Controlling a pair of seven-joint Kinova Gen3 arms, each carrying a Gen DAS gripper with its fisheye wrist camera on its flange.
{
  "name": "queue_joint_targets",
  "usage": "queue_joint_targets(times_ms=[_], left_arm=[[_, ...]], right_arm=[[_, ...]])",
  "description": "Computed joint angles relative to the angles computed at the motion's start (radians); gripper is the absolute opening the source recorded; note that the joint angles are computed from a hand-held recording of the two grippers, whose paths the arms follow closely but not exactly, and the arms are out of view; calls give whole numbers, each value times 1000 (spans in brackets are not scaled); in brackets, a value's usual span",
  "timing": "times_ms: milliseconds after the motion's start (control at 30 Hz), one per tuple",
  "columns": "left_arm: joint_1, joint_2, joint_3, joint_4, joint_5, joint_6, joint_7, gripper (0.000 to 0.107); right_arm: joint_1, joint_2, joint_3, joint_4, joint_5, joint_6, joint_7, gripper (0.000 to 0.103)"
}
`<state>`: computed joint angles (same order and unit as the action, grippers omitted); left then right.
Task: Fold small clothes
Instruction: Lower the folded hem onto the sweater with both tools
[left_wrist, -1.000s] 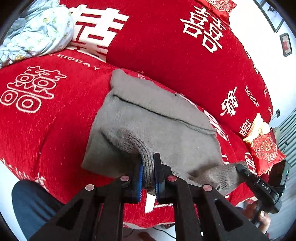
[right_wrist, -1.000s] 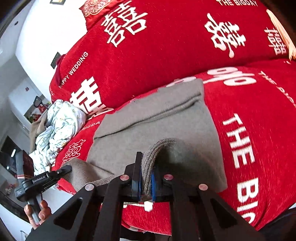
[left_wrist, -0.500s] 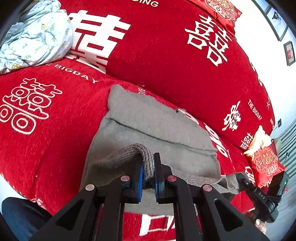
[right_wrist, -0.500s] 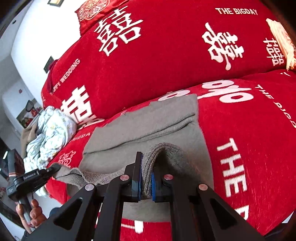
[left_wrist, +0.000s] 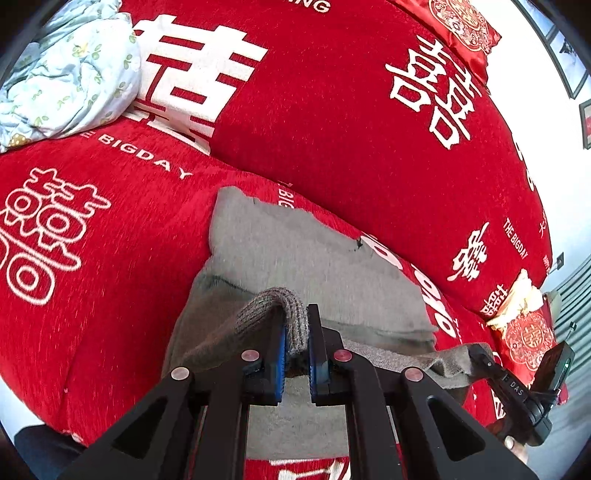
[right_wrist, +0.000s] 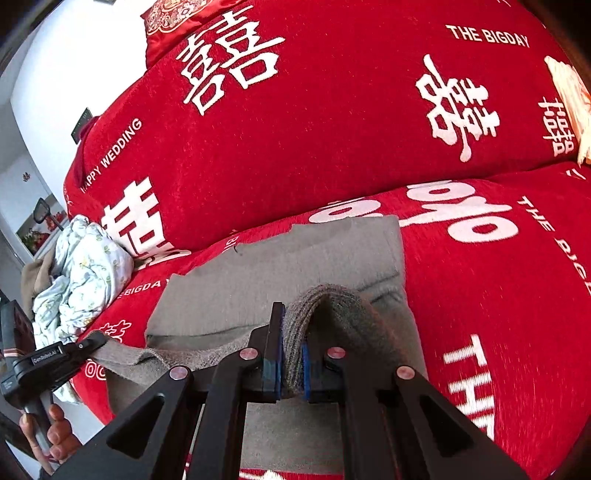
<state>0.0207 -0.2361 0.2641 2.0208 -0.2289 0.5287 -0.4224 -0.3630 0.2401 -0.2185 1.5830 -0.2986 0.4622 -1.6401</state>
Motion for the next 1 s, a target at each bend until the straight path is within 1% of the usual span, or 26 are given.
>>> queue_joint_targets(times_ms=[100,200,333,400,667,833,1000], left_arm=[[-10,26,7,-29,-26,15,5,10],[-12,68,28,-75,-94,56,44,10],[22,122,21,-127,-173,102,88,10],[44,141,3,-143,-190,111,94,10],[128,212,-90,-209,-206,132,75,10],[149,237,-129,-238,-195,133,47,10],[154,250,-152,-256,-174,133,18,10]], right_arm=[[-16,22,13,-41,25,17,-15,8],[-38,49,30,-84,66,38,-38,8],[-32,85,31,-130,78,63,-45,8],[-32,102,34,-151,86,75,-51,8],[-44,159,53,-228,121,121,-83,8],[-55,192,64,-281,148,150,-100,8],[-65,223,73,-332,167,174,-118,8]])
